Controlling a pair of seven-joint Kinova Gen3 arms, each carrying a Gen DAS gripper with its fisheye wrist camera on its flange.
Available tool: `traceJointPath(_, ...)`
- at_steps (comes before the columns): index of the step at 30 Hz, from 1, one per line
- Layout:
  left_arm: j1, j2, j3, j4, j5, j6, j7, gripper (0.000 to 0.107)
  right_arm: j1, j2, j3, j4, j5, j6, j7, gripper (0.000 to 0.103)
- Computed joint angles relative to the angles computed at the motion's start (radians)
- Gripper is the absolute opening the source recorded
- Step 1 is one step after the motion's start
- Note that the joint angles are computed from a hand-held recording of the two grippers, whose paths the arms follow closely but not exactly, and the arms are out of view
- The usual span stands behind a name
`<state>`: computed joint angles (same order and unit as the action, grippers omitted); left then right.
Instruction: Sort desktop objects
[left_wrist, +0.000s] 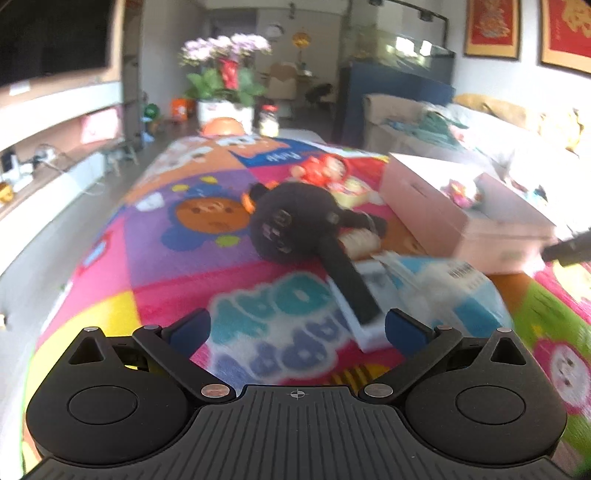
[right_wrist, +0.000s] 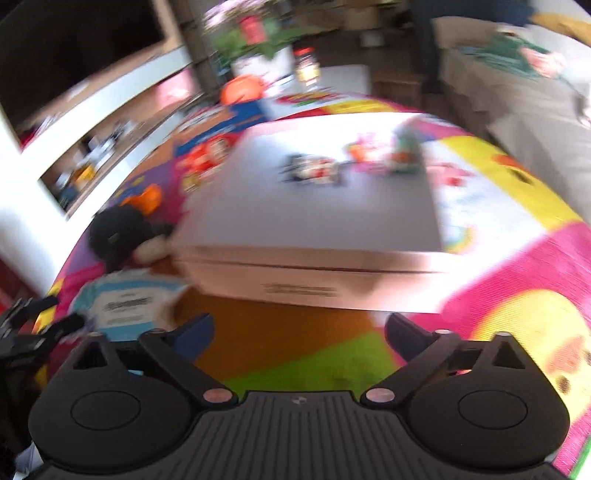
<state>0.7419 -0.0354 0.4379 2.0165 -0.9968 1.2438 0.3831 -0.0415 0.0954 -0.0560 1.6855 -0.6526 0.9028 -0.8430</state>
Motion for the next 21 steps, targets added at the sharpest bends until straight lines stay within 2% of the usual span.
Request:
traceJointPath(3, 0.024, -0.027, -0.057, 0.014, -0.002, -0.122, -0.038, 0.103, 0.038, -0.013, 0.014, 0.076, -0.098, -0.108, 0.030, 0.103)
traceJointPath(6, -0.043, -0.020, -0.011, 0.003, -0.022, -0.198, -0.079, 0.103, 0.019, -0.003, 0.041, 0.119, -0.206, -0.213, 0.058, 0.103)
traceJointPath(8, -0.046, -0.008, -0.007, -0.014, -0.034, -0.214, -0.099, 0.103, 0.052, 0.032, -0.003, 0.106, -0.272, -0.213, 0.068, 0.103)
traceJointPath(11, -0.053, -0.008, -0.019, -0.018, -0.035, -0.276, -0.121, 0.103, 0.034, 0.052, -0.033, 0.099, -0.319, -0.251, 0.090, 0.103)
traceJointPath(13, -0.060, 0.000, -0.024, -0.030, -0.026, -0.301, -0.147, 0.103, 0.054, 0.083, -0.071, 0.080, -0.372, -0.227, 0.153, 0.103)
traceJointPath(15, -0.061, 0.014, -0.029, -0.046, -0.027, -0.312, -0.174, 0.103, 0.040, 0.099, -0.077, 0.064, -0.388, -0.216, 0.163, 0.103)
traceJointPath(17, -0.062, 0.023, -0.040, -0.056, -0.033, -0.344, -0.203, 0.103, 0.025, 0.079, -0.070, 0.082, -0.416, -0.230, 0.212, 0.103)
traceJointPath(19, -0.066, 0.035, -0.053, -0.066, -0.044, -0.384, -0.227, 0.103, 0.050, 0.043, -0.090, 0.119, -0.442, -0.253, 0.293, 0.103)
traceJointPath(21, -0.069, 0.063, -0.069, -0.082, -0.066, -0.422, -0.250, 0.103, 0.049, -0.003, -0.070, 0.169, -0.478, -0.290, 0.375, 0.103)
